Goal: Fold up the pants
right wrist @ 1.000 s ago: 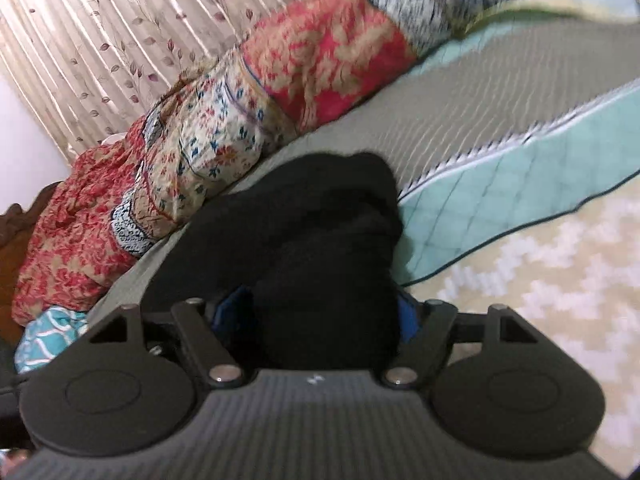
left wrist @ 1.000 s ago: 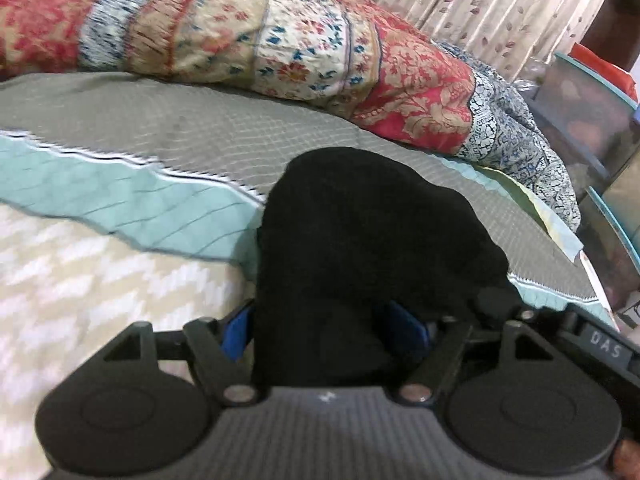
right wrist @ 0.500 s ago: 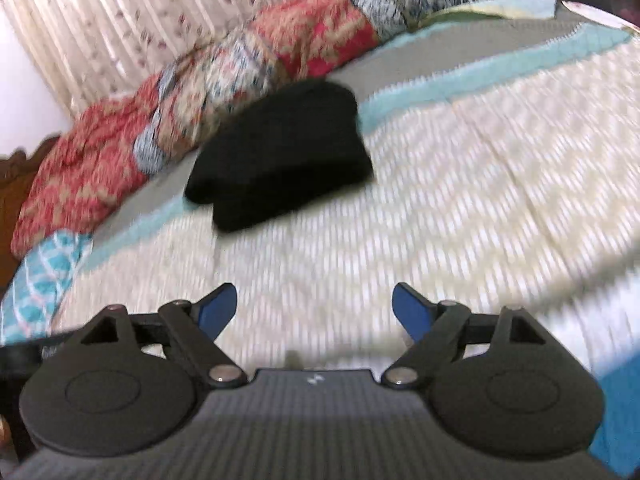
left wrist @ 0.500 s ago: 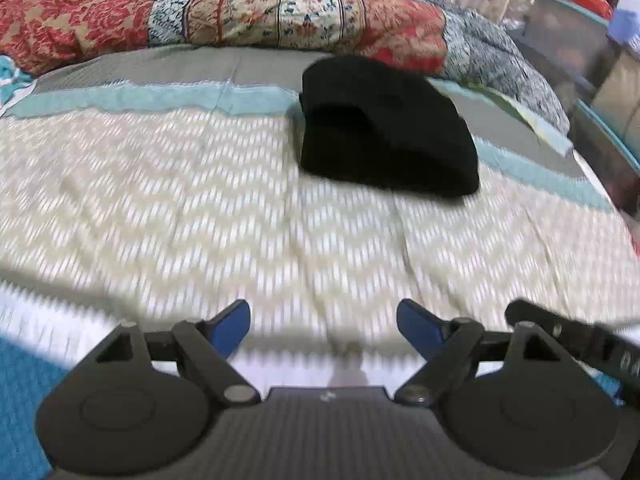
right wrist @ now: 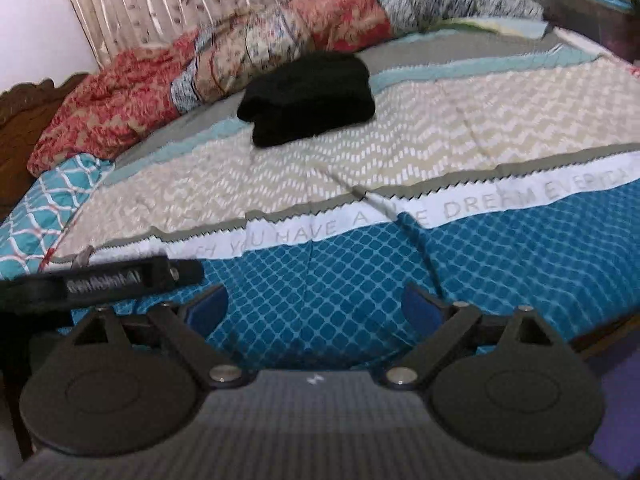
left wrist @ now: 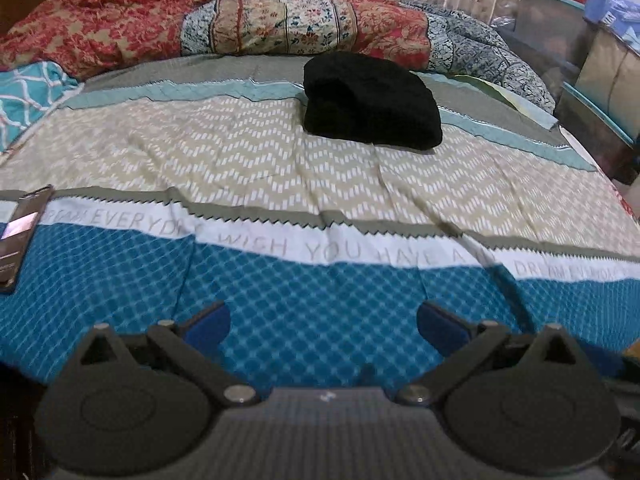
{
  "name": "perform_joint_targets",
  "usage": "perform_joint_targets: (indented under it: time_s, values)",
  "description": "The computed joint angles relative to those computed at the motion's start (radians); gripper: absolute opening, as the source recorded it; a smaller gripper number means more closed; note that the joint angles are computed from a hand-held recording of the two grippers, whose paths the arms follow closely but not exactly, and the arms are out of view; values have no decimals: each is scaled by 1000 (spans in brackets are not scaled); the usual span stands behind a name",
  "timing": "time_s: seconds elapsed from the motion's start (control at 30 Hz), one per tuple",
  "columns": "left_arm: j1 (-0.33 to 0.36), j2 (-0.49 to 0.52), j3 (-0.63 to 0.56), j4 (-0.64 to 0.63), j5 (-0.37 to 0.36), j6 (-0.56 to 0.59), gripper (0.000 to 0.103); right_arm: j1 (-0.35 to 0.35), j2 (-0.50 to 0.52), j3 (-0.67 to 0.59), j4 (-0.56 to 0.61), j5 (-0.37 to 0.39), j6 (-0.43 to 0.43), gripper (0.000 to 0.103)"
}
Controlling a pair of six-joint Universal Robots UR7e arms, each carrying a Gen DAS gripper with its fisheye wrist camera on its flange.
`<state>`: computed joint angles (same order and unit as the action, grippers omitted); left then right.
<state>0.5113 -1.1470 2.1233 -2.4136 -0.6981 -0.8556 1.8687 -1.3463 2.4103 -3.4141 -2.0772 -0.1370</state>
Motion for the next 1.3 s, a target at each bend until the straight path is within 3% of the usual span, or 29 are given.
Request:
perform_joint_targets:
  time_s: [0.17, 0.33, 0.53, 0.7, 1.0, 1.3]
  values:
    - [-74, -35, 18, 181, 70, -165, 103, 44, 6, 41, -95, -47, 20, 96]
    - [-141, -71, 36, 297, 102, -262, 103, 82, 28, 65, -189, -81, 41, 96]
    - [-163, -90, 15, 462, 154, -393, 103, 106, 97, 30, -272, -175, 49, 96]
    - [-160, -98, 19, 425, 174, -358, 103, 97, 111, 9, -240, -146, 44, 96]
    - [-166, -85, -3, 500, 137, -397, 103, 154, 160, 9, -315, -175, -90, 96]
    - [-167, -83, 2, 483, 128, -344, 103, 157, 172, -4, -266, -200, 2, 96]
